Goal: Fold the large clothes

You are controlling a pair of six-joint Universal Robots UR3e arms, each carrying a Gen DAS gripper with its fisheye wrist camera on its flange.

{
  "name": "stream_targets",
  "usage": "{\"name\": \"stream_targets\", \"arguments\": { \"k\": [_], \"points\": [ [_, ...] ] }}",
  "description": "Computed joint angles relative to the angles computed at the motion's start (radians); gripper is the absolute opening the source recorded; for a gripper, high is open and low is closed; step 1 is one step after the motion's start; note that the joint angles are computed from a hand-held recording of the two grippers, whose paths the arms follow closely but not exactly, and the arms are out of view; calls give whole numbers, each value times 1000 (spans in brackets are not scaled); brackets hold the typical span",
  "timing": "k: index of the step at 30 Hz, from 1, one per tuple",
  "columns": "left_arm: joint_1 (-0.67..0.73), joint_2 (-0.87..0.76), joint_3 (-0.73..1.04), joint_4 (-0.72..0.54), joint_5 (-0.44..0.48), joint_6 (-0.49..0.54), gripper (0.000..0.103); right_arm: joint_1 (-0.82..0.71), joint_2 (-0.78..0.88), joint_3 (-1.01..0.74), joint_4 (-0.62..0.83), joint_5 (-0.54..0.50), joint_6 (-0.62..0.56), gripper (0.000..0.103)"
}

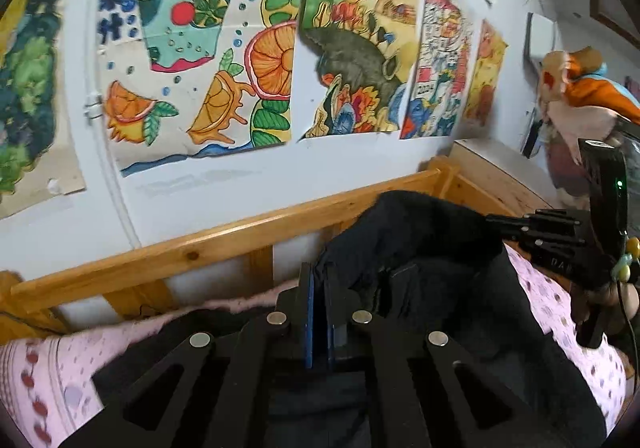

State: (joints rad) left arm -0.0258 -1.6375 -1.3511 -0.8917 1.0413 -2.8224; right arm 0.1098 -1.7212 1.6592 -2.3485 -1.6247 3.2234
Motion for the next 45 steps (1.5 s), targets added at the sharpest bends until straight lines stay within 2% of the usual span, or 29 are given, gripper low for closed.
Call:
{"name": "stream_targets", "arguments": {
  "k": [4, 7, 14, 17, 22, 28, 35, 40, 43, 45],
  "points": [
    [46, 136, -156, -55, -15, 81, 4, -28, -148, 160, -7, 37, 28, 5],
    [38, 232, -288, -42, 18, 130, 4, 14, -203, 260, -32, 2, 57, 5],
    [-12, 320, -452, -16, 94, 157, 4, 29, -304, 451, -86, 1, 97, 4],
    [-33, 327, -507, 30, 128, 164, 4, 50, -299, 501, -124, -17, 117, 4],
    [-56, 295, -566, 129, 168, 121, 4, 77, -231, 552, -219, -34, 136, 4],
    [-128, 209, -618, 283, 272, 78, 4, 75, -139, 622, -357, -26, 157, 4],
    [-131, 181, -681, 400, 271, 66, 5, 133, -36, 649, -473, -100, 182, 4],
    [-141, 208, -722, 457, 284, 69, 5, 199, -28, 624, -468, -185, 199, 4],
    [-146, 230, -745, 488, 291, 75, 5, 189, -98, 622, -421, -171, 194, 5],
    [-114, 263, -758, 473, 245, 82, 6, 177, -154, 620, -381, -154, 192, 6]
  ]
}}
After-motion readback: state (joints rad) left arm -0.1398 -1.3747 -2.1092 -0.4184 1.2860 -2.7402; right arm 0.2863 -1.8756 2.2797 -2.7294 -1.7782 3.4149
